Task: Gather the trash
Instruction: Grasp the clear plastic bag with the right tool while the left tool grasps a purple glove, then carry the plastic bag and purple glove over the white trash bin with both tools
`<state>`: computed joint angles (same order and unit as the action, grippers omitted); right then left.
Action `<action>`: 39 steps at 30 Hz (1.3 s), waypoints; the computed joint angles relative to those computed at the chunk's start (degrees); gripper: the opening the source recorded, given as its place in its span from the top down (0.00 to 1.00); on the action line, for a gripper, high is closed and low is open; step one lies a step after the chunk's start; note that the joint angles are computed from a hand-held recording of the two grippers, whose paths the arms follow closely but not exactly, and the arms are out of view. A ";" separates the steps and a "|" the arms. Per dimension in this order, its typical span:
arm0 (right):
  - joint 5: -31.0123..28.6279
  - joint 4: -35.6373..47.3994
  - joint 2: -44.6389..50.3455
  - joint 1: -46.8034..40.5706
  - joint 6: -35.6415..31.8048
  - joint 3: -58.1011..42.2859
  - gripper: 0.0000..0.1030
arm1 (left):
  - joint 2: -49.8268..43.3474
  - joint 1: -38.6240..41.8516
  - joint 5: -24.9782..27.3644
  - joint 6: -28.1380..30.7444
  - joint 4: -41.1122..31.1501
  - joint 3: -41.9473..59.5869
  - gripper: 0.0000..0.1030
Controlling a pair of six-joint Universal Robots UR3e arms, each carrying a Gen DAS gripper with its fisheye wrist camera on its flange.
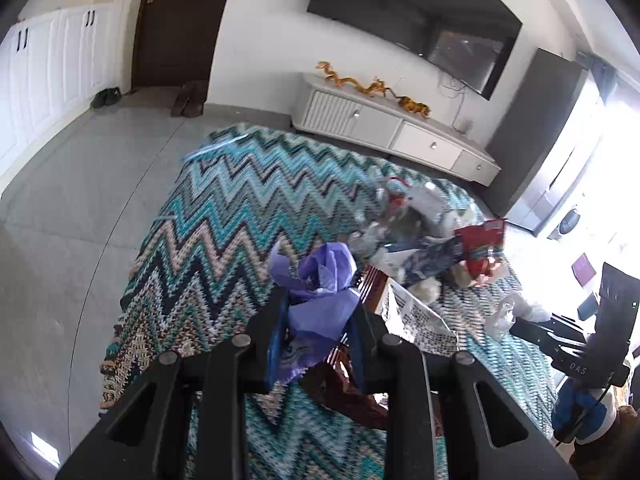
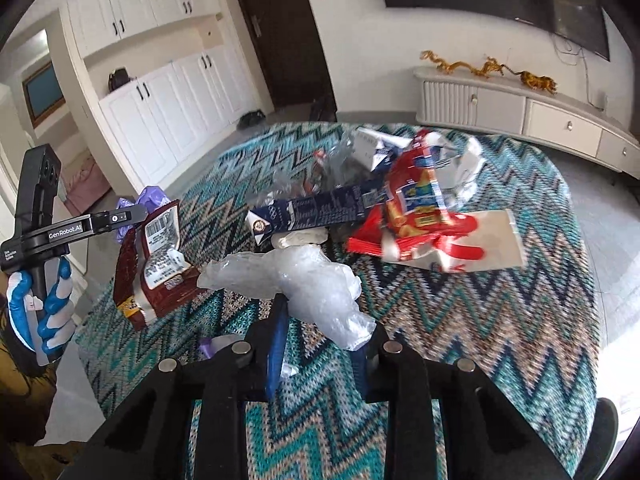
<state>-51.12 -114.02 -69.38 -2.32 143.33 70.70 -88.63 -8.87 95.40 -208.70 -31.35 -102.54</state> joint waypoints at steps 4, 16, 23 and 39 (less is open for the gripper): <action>1.68 -0.21 -4.57 -3.28 -0.12 4.01 0.74 | -1.63 -2.20 -0.13 -0.66 -2.13 4.10 0.74; 3.86 0.05 -14.18 -13.13 -1.98 14.14 0.74 | -9.51 -6.68 -4.52 -4.17 -1.50 8.77 0.72; 4.58 -0.60 -16.33 -16.56 -1.92 17.74 0.74 | -9.53 -6.16 -6.57 -5.11 -1.14 7.14 0.69; 8.08 -0.52 -18.21 -23.99 -4.39 21.84 0.74 | -10.95 -8.76 -1.16 -4.21 -4.30 11.46 0.91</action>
